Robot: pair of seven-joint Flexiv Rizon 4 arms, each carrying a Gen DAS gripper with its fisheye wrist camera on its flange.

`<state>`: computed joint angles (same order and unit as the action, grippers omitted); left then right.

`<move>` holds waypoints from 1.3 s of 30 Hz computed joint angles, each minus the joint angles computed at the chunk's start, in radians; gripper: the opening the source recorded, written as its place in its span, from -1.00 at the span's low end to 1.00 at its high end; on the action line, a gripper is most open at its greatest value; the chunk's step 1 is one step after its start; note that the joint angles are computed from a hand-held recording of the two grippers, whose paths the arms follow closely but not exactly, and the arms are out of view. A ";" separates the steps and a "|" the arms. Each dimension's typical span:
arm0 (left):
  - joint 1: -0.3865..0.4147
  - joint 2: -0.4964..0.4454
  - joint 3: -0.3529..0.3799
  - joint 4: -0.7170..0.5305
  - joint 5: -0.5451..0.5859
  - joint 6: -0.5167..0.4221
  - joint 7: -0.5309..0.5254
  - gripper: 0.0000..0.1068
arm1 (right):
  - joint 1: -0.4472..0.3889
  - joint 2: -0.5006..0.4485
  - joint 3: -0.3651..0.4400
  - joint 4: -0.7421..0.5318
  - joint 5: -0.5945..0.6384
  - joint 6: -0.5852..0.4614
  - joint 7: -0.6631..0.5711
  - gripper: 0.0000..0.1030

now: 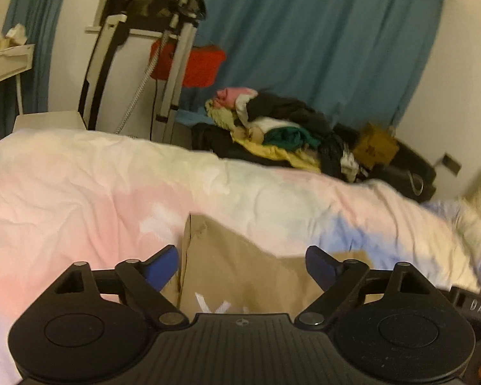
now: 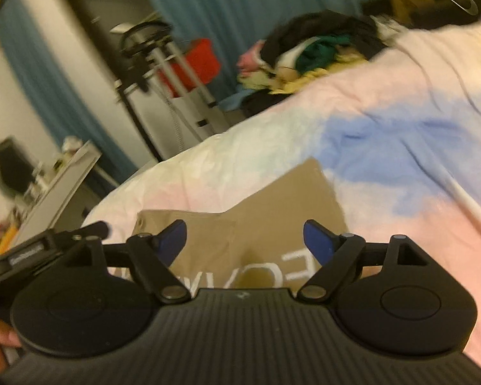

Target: Fold clothes

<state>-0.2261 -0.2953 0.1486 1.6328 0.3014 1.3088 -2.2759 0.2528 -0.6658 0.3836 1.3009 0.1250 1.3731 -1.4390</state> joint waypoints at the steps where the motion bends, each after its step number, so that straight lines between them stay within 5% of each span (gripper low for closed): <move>1: 0.001 -0.013 -0.005 -0.008 0.001 -0.010 0.013 0.65 | 0.021 -0.012 -0.028 -0.014 -0.028 -0.009 -0.001 0.32; 5: 0.007 -0.079 -0.010 -0.046 -0.007 -0.048 0.065 0.64 | 0.066 -0.097 -0.080 -0.115 -0.104 -0.062 -0.012 0.01; 13: 0.024 -0.145 -0.007 -0.082 -0.061 -0.071 0.135 0.58 | 0.085 -0.242 -0.103 -0.271 -0.129 -0.117 -0.020 -0.01; 20: -0.008 -0.096 0.017 -0.041 -0.042 -0.079 0.154 0.57 | 0.066 -0.163 -0.074 -0.193 -0.087 -0.097 -0.030 0.03; 26: -0.027 -0.013 0.012 0.017 0.022 -0.074 0.140 0.57 | 0.019 -0.023 -0.020 0.003 -0.025 -0.031 -0.051 0.03; 30: -0.042 0.029 0.002 0.043 0.070 -0.105 0.080 0.57 | 0.036 0.046 -0.052 0.106 -0.060 -0.017 -0.060 0.03; 39: 0.038 0.066 -0.079 0.162 -0.087 -0.092 0.101 0.57 | 0.066 0.086 -0.102 0.197 -0.113 -0.083 0.001 0.01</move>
